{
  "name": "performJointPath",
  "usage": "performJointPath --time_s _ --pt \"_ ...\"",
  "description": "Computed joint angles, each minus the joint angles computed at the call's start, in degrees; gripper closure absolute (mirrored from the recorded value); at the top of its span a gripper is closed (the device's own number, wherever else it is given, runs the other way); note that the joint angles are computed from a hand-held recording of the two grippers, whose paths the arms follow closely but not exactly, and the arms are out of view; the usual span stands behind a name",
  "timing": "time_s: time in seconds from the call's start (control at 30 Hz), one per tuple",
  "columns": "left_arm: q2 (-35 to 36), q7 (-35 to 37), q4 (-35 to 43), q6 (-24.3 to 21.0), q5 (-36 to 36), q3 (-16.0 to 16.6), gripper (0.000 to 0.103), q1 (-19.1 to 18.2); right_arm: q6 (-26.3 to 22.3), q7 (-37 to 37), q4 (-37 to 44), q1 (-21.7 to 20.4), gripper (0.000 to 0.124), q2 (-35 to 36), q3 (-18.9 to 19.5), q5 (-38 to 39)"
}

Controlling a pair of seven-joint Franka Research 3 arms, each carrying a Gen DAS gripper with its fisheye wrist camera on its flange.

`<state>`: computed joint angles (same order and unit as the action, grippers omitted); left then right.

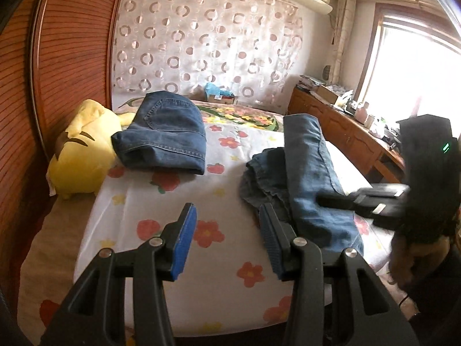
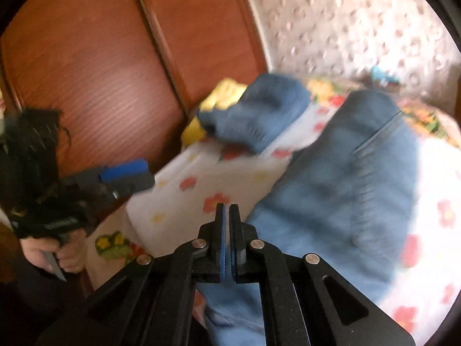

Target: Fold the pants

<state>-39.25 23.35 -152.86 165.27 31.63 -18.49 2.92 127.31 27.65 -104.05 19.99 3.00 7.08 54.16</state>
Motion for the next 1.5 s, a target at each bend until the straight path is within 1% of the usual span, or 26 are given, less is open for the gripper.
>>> performJointPath --time_s 0.1,0.2,0.23,0.3,0.33,0.37,0.4,0.5,0.53,0.6,0.63,0.7,0.73,0.8,0.87,0.9,0.93,1.0,1.03,1.1,1.17,1.2,1.23,1.3,1.4,1.5 --pt "2.5 0.2 1.6 1.3 0.1 -0.4 0.059 -0.2 3.7 -1.8 0.2 -1.0 0.124 -1.2 -1.0 0.5" --pt "7.1 1.1 4.2 3.9 0.3 -0.4 0.059 -0.6 8.7 -0.5 1.5 -1.5 0.114 0.2 -1.4 -2.3" --pt "8.8 1.5 5.3 4.6 0.3 -0.4 0.059 -0.8 10.7 0.1 2.4 -1.6 0.105 1.3 -1.4 -3.4" --pt "11.9 2.7 7.2 6.3 0.2 0.0 0.059 -1.5 12.0 0.7 3.5 -2.3 0.090 2.6 -1.5 -4.5" --pt "14.2 3.7 8.6 6.9 -0.2 0.5 0.059 -2.4 13.0 1.5 4.1 -2.5 0.085 3.4 -1.5 -5.6" --pt "15.8 4.4 9.6 6.8 -0.5 0.8 0.059 -2.8 13.2 1.8 4.7 -2.8 0.076 4.1 -1.5 -6.1" --pt "17.5 5.3 10.7 6.5 -1.0 1.3 0.059 -3.7 13.1 2.0 5.5 -3.2 0.072 4.9 -1.3 -6.5" --pt "21.8 10.4 13.1 4.2 -5.1 4.6 0.059 -8.5 13.7 2.7 7.8 -4.0 0.067 7.0 -1.0 -7.9" --pt "22.6 11.0 13.5 3.2 -5.8 4.8 0.059 -9.0 13.5 3.1 9.4 -4.0 0.066 8.5 -0.7 -8.5" --pt "23.1 10.1 13.3 3.0 -5.4 4.1 0.059 -8.7 13.5 4.0 11.8 -4.4 0.065 10.7 -0.1 -9.2" --pt "23.0 9.8 13.0 3.3 -5.2 4.0 0.064 -8.6 13.4 5.3 14.0 -4.3 0.065 12.5 0.0 -10.2" --pt "22.8 11.9 11.9 6.0 -6.8 5.4 0.080 -10.3 12.3 6.6 17.0 -4.8 0.065 14.8 0.6 -11.0" --pt "22.3 11.0 11.8 5.7 -5.7 4.2 0.085 -9.3 11.4 7.6 18.6 -5.0 0.065 16.0 0.8 -11.5" --pt "20.8 9.3 11.6 4.9 -2.6 1.7 0.087 -7.5 9.8 8.7 20.7 -5.4 0.064 17.5 1.5 -11.9" --pt "19.0 7.2 10.3 5.6 -2.1 1.2 0.088 -6.9 8.7 7.9 21.3 -6.1 0.062 17.8 2.5 -10.7" --pt "17.8 6.5 9.4 6.1 -1.7 0.9 0.088 -6.7 8.5 7.3 21.2 -6.4 0.059 17.7 2.9 -9.9" --pt "17.0 5.7 8.9 6.0 -1.3 0.3 0.088 -6.2 8.7 6.7 21.3 -6.5 0.056 17.8 3.2 -9.3" --pt "16.6 5.7 8.1 4.4 -1.8 0.5 0.088 -6.9 8.3 6.8 22.1 -6.3 0.051 18.6 3.4 -9.2" --pt "16.8 5.0 7.8 4.2 -1.8 0.4 0.088 -6.7 7.7 7.6 23.2 -5.8 0.050 19.6 3.3 -10.1" --pt "17.3 4.7 7.2 4.4 -2.5 1.2 0.088 -7.1 6.9 10.2 25.7 -4.5 0.048 22.1 2.8 -13.0" --pt "18.0 3.8 7.3 5.2 -2.4 1.0 0.087 -6.7 6.5 13.1 27.8 -2.7 0.048 24.5 2.0 -17.7" --pt "18.1 3.5 7.6 5.0 -2.0 0.7 0.087 -6.4 7.2 14.5 28.0 -1.7 0.045 25.4 1.4 -20.3" --pt "18.2 3.2 7.6 4.8 -1.6 0.4 0.087 -6.3 6.7 16.3 28.7 -1.0 0.045 26.5 0.9 -22.7" --pt "18.7 2.7 8.1 4.5 -1.0 0.1 0.086 -6.1 5.3 17.2 29.1 -2.3 0.045 27.4 2.0 -22.0" --pt "19.1 1.9 8.4 4.2 0.0 -0.2 0.085 -6.1 1.1 19.5 31.2 -4.1 0.044 28.6 2.7 -20.8" --pt "19.0 2.3 7.8 4.9 -0.5 1.1 0.085 -6.8 -1.3 19.2 30.4 -5.2 0.044 27.5 3.2 -19.9"
